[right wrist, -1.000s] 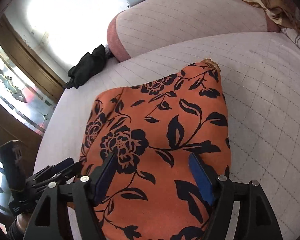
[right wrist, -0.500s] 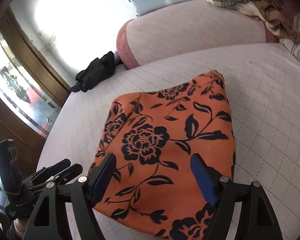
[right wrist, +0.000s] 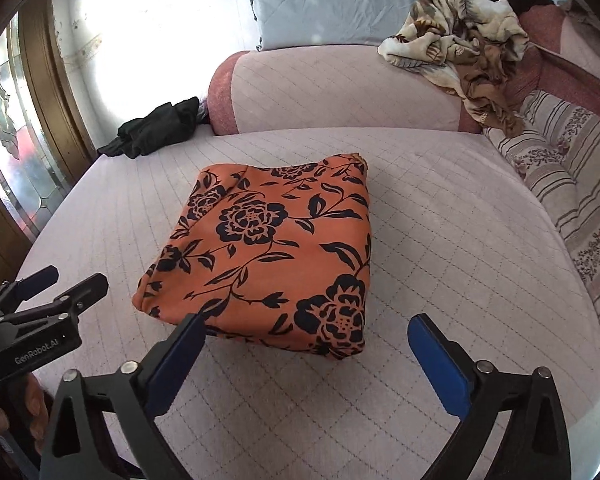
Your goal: Fold small clothes
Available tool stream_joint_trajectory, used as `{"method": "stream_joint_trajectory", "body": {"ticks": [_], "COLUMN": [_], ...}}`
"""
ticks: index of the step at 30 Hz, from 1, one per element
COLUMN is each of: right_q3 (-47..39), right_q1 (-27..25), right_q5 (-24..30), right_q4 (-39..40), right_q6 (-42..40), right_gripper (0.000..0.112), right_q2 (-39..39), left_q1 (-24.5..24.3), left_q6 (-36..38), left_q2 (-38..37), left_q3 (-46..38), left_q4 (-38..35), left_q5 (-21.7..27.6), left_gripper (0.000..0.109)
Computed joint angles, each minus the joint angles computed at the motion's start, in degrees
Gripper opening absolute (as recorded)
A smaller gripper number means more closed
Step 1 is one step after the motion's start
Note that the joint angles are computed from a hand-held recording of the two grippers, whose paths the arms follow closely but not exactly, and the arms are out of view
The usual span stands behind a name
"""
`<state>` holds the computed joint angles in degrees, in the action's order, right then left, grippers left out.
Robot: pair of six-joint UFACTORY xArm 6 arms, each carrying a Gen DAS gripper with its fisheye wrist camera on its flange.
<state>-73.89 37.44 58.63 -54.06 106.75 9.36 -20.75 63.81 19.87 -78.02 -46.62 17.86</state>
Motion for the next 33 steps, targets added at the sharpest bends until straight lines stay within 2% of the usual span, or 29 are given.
{"method": "stream_joint_trajectory", "body": {"ticks": [6, 12, 21, 26, 33], "right_q3": [-1.11, -1.96, -3.23, -3.90, -3.64], "right_q1": [2.27, 3.57, 3.82, 3.62, 3.47], "right_q5": [4.69, 7.18, 8.62, 9.56, 9.87], "right_q4": [1.88, 1.57, 1.76, 1.63, 1.18], "right_q6": [0.07, 0.43, -1.11, -2.75, -3.18], "right_gripper": [0.103, 0.103, 0.103, 0.103, 0.103], "right_q2": [0.07, -0.09, 0.62, 0.99, 0.79], "left_q1": [-1.13, -0.75, -0.34, -1.57, -1.65], "left_q6": [6.08, 5.57, 7.94, 7.25, 7.92], "left_q2": [-4.50, -6.16, -6.89, -6.25, -5.51], "left_q3": [5.10, 6.35, 5.91, 6.11, 5.01], "left_q4": [-5.27, -5.91, -9.11, -7.12, -8.54], "left_q5": [-2.76, -2.54, -0.37, -4.08, -2.43], "left_gripper": [0.093, 0.094, 0.094, 0.094, 0.094]}}
